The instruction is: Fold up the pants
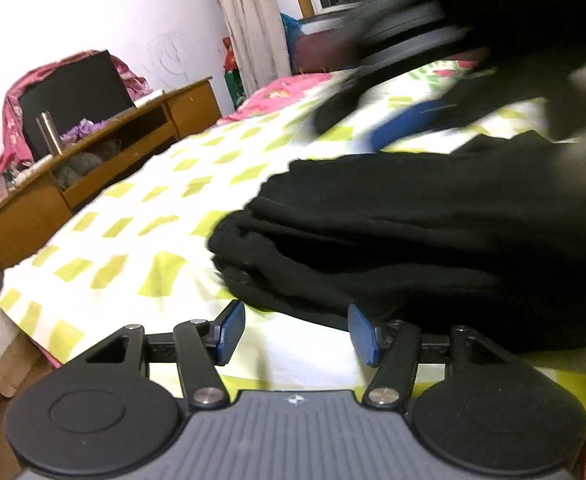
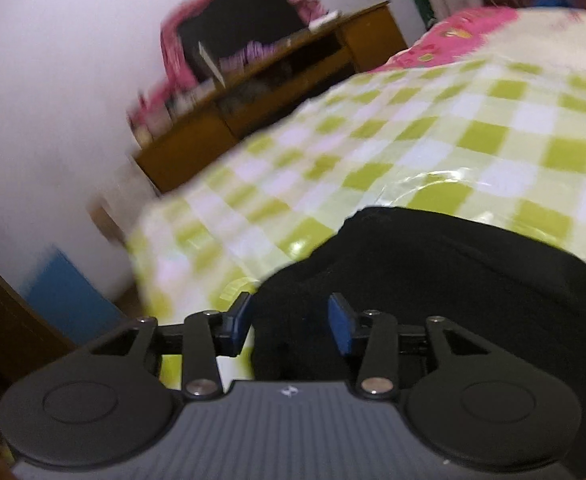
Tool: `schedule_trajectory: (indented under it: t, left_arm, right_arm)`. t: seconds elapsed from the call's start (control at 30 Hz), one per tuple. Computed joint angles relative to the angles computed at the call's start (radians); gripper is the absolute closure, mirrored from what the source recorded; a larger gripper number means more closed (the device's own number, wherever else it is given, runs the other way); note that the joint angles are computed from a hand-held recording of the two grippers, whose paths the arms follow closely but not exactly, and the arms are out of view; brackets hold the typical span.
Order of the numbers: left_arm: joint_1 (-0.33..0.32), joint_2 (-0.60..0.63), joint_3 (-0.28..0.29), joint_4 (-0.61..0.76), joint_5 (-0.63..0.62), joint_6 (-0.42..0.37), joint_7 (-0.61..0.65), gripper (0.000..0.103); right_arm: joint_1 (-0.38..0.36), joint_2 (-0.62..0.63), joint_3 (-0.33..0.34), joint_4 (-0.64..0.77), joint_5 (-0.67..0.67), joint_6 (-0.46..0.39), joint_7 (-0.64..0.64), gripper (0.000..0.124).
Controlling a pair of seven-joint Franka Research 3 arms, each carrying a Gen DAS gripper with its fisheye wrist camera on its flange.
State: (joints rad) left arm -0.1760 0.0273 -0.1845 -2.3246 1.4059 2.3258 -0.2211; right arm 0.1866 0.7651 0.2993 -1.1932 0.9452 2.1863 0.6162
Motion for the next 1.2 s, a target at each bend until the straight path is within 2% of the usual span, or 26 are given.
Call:
schedule_trajectory:
  t: [0.07, 0.13, 0.2, 0.23, 0.3, 0.33, 0.43, 0.5, 0.53, 0.63, 0.73, 0.77, 0.8, 0.83, 0.9, 0.97, 1.0, 1.07, 1.1, 1.13, 1.2]
  left_arm:
    - [0.001, -0.025, -0.001, -0.018, -0.001, -0.013, -0.003, 0.032]
    - [0.002, -0.041, -0.006, -0.027, 0.009, -0.018, -0.019, 0.032]
    - [0.001, -0.033, -0.011, -0.012, 0.031, -0.02, -0.024, 0.032]
    - [0.001, -0.023, -0.012, 0.001, 0.043, -0.017, -0.022, 0.032]
    - [0.002, 0.013, -0.006, 0.047, 0.07, 0.006, -0.006, 0.032]
    - [-0.001, 0.028, -0.005, 0.066, 0.084, 0.016, -0.001, 0.032]
    - [-0.01, 0.087, 0.004, 0.14, 0.122, 0.064, 0.037, 0.032]
    - [-0.015, 0.128, 0.014, 0.188, 0.118, 0.1, 0.078, 0.032]
    - [-0.016, 0.141, 0.02, 0.204, 0.107, 0.117, 0.097, 0.032]
    - [-0.028, 0.191, 0.033, 0.259, 0.056, 0.142, 0.175, 0.032]
    - [-0.049, 0.22, 0.044, 0.291, 0.024, 0.155, 0.222, 0.032]
    - [-0.053, 0.228, 0.049, 0.3, 0.014, 0.162, 0.235, 0.032]
    - [-0.057, 0.235, 0.052, 0.308, 0.002, 0.167, 0.248, 0.032]
    - [-0.06, 0.241, 0.056, 0.315, -0.013, 0.167, 0.264, 0.032]
    - [-0.071, 0.252, 0.062, 0.33, -0.04, 0.154, 0.298, 0.032]
    - [-0.077, 0.256, 0.067, 0.338, -0.065, 0.152, 0.323, 0.031]
    - [-0.079, 0.261, 0.069, 0.343, -0.076, 0.152, 0.335, 0.031]
    - [-0.084, 0.281, 0.074, 0.362, -0.097, 0.149, 0.357, 0.031]
    - [-0.089, 0.292, 0.077, 0.373, -0.103, 0.144, 0.365, 0.031]
    - [-0.094, 0.304, 0.079, 0.386, -0.116, 0.136, 0.378, 0.031]
    - [-0.104, 0.325, 0.081, 0.415, -0.146, 0.127, 0.41, 0.032]
  right_arm:
    - [-0.058, -0.075, -0.019, -0.092, 0.034, 0.046, -0.032, 0.068]
    - [-0.09, -0.147, -0.068, -0.19, 0.043, 0.153, -0.05, 0.066]
    - [-0.101, -0.18, -0.123, -0.251, 0.018, 0.252, 0.005, 0.062]
    - [-0.106, -0.176, -0.154, -0.255, -0.013, 0.263, 0.084, 0.062]
    - [-0.13, -0.141, -0.184, -0.224, -0.062, 0.207, 0.257, 0.062]
    - [-0.16, -0.12, -0.171, -0.209, -0.052, 0.168, 0.295, 0.062]
    - [-0.215, -0.057, -0.121, -0.163, -0.015, 0.088, 0.303, 0.062]
    - [-0.225, 0.001, -0.102, -0.106, -0.013, 0.029, 0.32, 0.062]
    - [-0.236, 0.029, -0.085, -0.081, 0.0, -0.004, 0.316, 0.058]
    - [-0.259, 0.053, -0.059, -0.065, 0.038, -0.034, 0.29, 0.054]
    - [-0.309, 0.108, -0.035, 0.003, 0.07, -0.185, 0.287, 0.054]
    - [-0.314, 0.131, -0.033, 0.028, 0.079, -0.211, 0.29, 0.054]
    - [-0.309, 0.153, -0.033, 0.053, 0.085, -0.216, 0.306, 0.056]
    - [-0.301, 0.172, -0.034, 0.081, 0.09, -0.217, 0.332, 0.065]
    - [-0.309, 0.197, 0.001, 0.115, 0.128, -0.241, 0.342, 0.074]
    - [-0.313, 0.198, 0.022, 0.119, 0.143, -0.272, 0.263, 0.074]
    - [-0.29, 0.205, 0.011, 0.137, 0.121, -0.268, 0.236, 0.074]
    - [-0.23, 0.275, -0.016, 0.241, 0.056, -0.263, 0.327, 0.07]
    - [-0.211, 0.291, -0.023, 0.259, 0.056, -0.238, 0.37, 0.077]
    - [-0.201, 0.299, -0.027, 0.278, 0.037, -0.225, 0.403, 0.094]
    - [-0.207, 0.322, -0.023, 0.334, 0.011, -0.245, 0.469, 0.105]
